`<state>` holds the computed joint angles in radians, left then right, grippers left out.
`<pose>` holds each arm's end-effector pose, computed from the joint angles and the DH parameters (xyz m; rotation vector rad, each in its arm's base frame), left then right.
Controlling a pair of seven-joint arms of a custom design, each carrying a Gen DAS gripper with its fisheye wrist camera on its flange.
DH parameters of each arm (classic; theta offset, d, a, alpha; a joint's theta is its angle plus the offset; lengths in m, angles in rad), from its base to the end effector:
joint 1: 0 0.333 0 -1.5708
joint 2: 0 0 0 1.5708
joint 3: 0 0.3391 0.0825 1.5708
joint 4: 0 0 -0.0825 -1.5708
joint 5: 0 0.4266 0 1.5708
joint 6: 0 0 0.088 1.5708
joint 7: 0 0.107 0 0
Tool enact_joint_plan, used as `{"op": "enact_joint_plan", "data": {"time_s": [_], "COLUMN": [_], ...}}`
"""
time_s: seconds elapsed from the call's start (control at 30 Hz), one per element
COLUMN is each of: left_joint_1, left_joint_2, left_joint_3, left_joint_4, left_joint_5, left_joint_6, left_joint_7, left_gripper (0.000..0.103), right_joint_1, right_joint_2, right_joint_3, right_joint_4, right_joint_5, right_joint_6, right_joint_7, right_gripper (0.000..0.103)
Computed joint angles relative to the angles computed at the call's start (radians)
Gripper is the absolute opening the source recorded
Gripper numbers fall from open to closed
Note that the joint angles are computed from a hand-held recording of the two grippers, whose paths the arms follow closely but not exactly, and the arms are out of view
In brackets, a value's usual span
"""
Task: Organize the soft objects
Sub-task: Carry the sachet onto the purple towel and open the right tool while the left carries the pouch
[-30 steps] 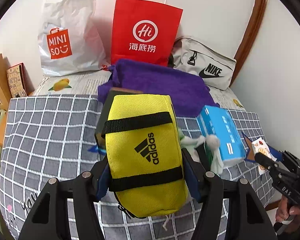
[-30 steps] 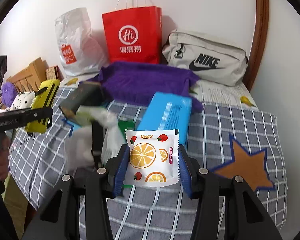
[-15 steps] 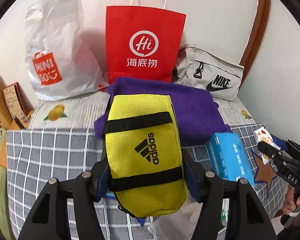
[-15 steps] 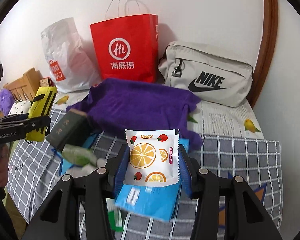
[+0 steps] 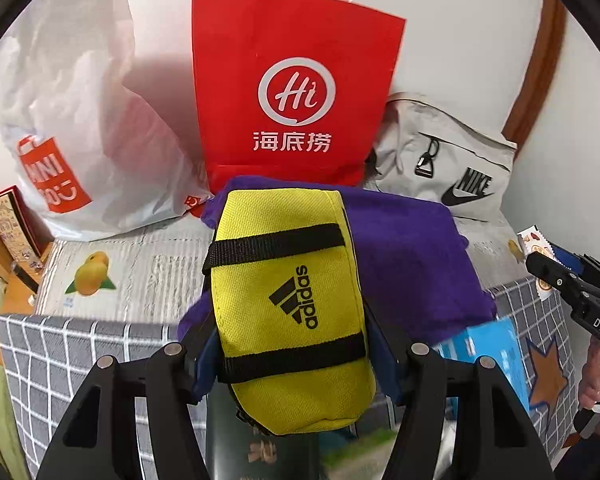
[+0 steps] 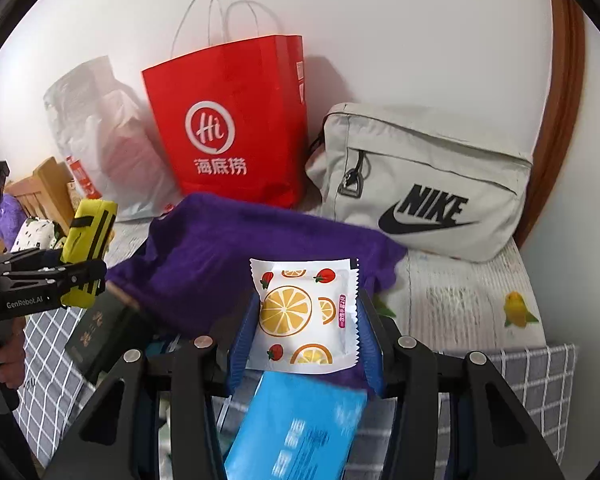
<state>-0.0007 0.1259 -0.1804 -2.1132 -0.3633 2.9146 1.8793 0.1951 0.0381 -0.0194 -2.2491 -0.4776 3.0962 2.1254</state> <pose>0.6372 -0.0913 0.4286 -1.7334 2.0237 -0.8372 0.5873 0.1431 0.4336 -1.7928 1.6390 -0.6618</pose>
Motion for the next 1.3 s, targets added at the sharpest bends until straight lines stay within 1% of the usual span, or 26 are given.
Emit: {"op": "enact_joint_plan", "data": {"time_s": [0.03, 0.1, 0.17, 0.27, 0.37, 0.47, 0.57, 0.67, 0.73, 0.8, 0.9, 1.0, 1.07, 1.17, 1.23, 1.27, 1.3], "left_joint_1": [-0.004, -0.009, -0.017, -0.022, -0.009, 0.001, 0.007, 0.012, 0.010, 0.004, 0.007, 0.003, -0.008, -0.008, -0.014, -0.018, -0.021], "left_joint_2": [0.018, 0.059, 0.090, 0.143, 0.182, 0.218, 0.248, 0.270, 0.285, 0.295, 0.310, 0.325, 0.334, 0.348, 0.360, 0.367, 0.373], "left_joint_3": [0.006, 0.014, 0.024, 0.034, 0.026, 0.022, 0.019, 0.014, 0.016, 0.021, 0.015, 0.018, 0.028, 0.025, 0.030, 0.033, 0.036], "left_joint_4": [0.021, 0.070, 0.104, 0.165, 0.208, 0.247, 0.282, 0.311, 0.332, 0.347, 0.367, 0.387, 0.401, 0.424, 0.443, 0.455, 0.465], "left_joint_5": [0.018, 0.056, 0.103, 0.168, 0.189, 0.205, 0.219, 0.226, 0.234, 0.249, 0.249, 0.256, 0.274, 0.279, 0.292, 0.298, 0.306], "left_joint_6": [-0.011, -0.032, -0.033, -0.051, -0.076, -0.108, -0.137, -0.163, -0.185, -0.197, -0.214, -0.233, -0.245, -0.266, -0.284, -0.292, -0.301], "left_joint_7": [-0.017, -0.049, -0.088, -0.139, -0.156, -0.168, -0.171, -0.170, -0.175, -0.182, -0.181, -0.184, -0.201, -0.207, -0.214, -0.219, -0.226], "left_gripper": [0.061, 0.061, 0.061, 0.061, 0.061, 0.061, 0.061, 0.061, 0.061, 0.061, 0.061, 0.061, 0.061, 0.061, 0.061, 0.061, 0.061], "right_joint_1": [-0.016, -0.020, -0.035, -0.041, -0.047, -0.025, -0.023, -0.012, -0.029, -0.027, -0.048, -0.052, -0.056, -0.060, -0.068, -0.068, -0.059], "right_joint_2": [0.023, 0.059, 0.105, 0.174, 0.241, 0.294, 0.344, 0.391, 0.423, 0.442, 0.456, 0.453, 0.458, 0.466, 0.468, 0.469, 0.469], "right_joint_3": [0.023, 0.032, 0.052, 0.061, 0.068, 0.042, 0.035, 0.016, 0.032, 0.026, 0.048, 0.053, 0.057, 0.058, 0.067, 0.068, 0.059], "right_joint_4": [0.018, 0.055, 0.102, 0.175, 0.246, 0.305, 0.360, 0.414, 0.453, 0.477, 0.494, 0.488, 0.496, 0.510, 0.516, 0.519, 0.519], "right_joint_5": [0.101, 0.181, 0.267, 0.352, 0.413, 0.427, 0.440, 0.438, 0.458, 0.466, 0.499, 0.518, 0.531, 0.548, 0.565, 0.569, 0.560], "right_joint_6": [0.001, -0.011, -0.024, -0.054, -0.090, -0.125, -0.159, -0.195, -0.225, -0.250, -0.275, -0.277, -0.287, -0.319, -0.330, -0.337, -0.341], "right_joint_7": [-0.092, -0.167, -0.254, -0.340, -0.410, -0.426, -0.449, -0.449, -0.474, -0.472, -0.501, -0.519, -0.532, -0.540, -0.554, -0.561, -0.558], "right_gripper": [0.047, 0.047, 0.047, 0.047, 0.047, 0.047, 0.047, 0.047, 0.047, 0.047, 0.048, 0.053, 0.054, 0.055, 0.061, 0.061, 0.063]}}
